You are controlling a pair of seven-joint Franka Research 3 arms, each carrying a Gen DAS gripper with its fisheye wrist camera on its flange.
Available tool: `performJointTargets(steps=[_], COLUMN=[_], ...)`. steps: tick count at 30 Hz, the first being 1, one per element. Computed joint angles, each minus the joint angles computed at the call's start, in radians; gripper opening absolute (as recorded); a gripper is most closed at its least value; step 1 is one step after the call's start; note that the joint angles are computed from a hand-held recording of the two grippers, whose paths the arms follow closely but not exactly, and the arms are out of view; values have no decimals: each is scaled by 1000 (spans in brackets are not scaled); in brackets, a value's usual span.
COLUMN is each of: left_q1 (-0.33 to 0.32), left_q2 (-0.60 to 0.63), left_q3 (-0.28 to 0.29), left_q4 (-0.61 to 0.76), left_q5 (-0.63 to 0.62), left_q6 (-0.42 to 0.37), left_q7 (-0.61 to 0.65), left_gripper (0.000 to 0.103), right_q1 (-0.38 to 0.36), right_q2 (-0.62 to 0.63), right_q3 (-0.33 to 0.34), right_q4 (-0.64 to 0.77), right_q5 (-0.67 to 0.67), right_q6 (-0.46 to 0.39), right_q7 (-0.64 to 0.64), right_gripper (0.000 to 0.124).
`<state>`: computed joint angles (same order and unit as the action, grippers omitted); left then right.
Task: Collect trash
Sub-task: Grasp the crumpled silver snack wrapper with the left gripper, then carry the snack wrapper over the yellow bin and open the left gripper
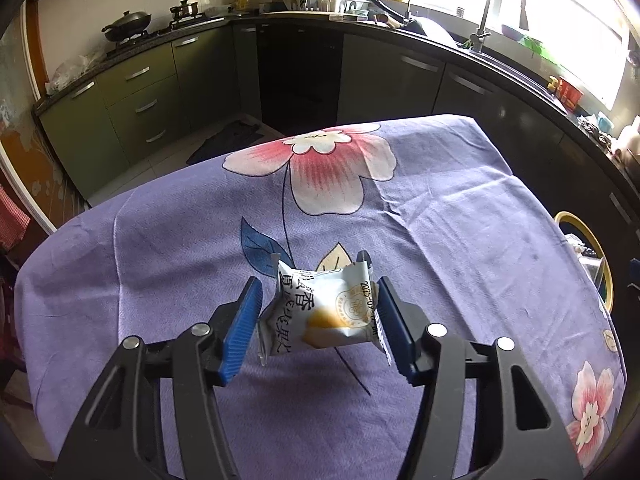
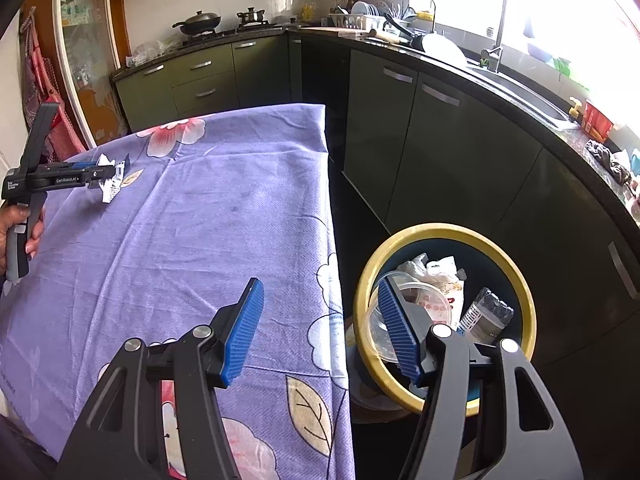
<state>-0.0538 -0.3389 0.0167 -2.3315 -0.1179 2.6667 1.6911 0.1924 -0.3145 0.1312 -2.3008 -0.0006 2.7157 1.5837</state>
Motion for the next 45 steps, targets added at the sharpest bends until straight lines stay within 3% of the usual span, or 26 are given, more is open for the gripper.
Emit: performJointTargets(steps=[14,23,29,34,41,45], left_q1=[-93,-176,-231,-298,-382,-383], left_q2=[-238,-285,-244,-169,19,155], left_q3=[1,-30,-58,-78,-115,-168], left_q4=[-110,-98,-49,18,192,331], left_q5=[1,21,20,-13,-118,-176], left_q6=[-24,-58,-65,-62,-64,-91], left_q7=[17,-26,-49,-35,49,94], left_gripper=[56,56,56,56,57,57], right_q1=[15,18,-8,-81,-184,-212], right_q2=[-84,-153,-220,-288,-359,-376], right_q3=[-7,-41,-76,-96,-129,-154], right_q4=[-61,-132,-192,-250,-309,-331], right_q5=[51,124,173,185,185,201], right_q6=[13,33,43,43,17,9], right_q7=[-39,-96,-142,-148,-144,-154], right_gripper=[59,59,59,59,60,60])
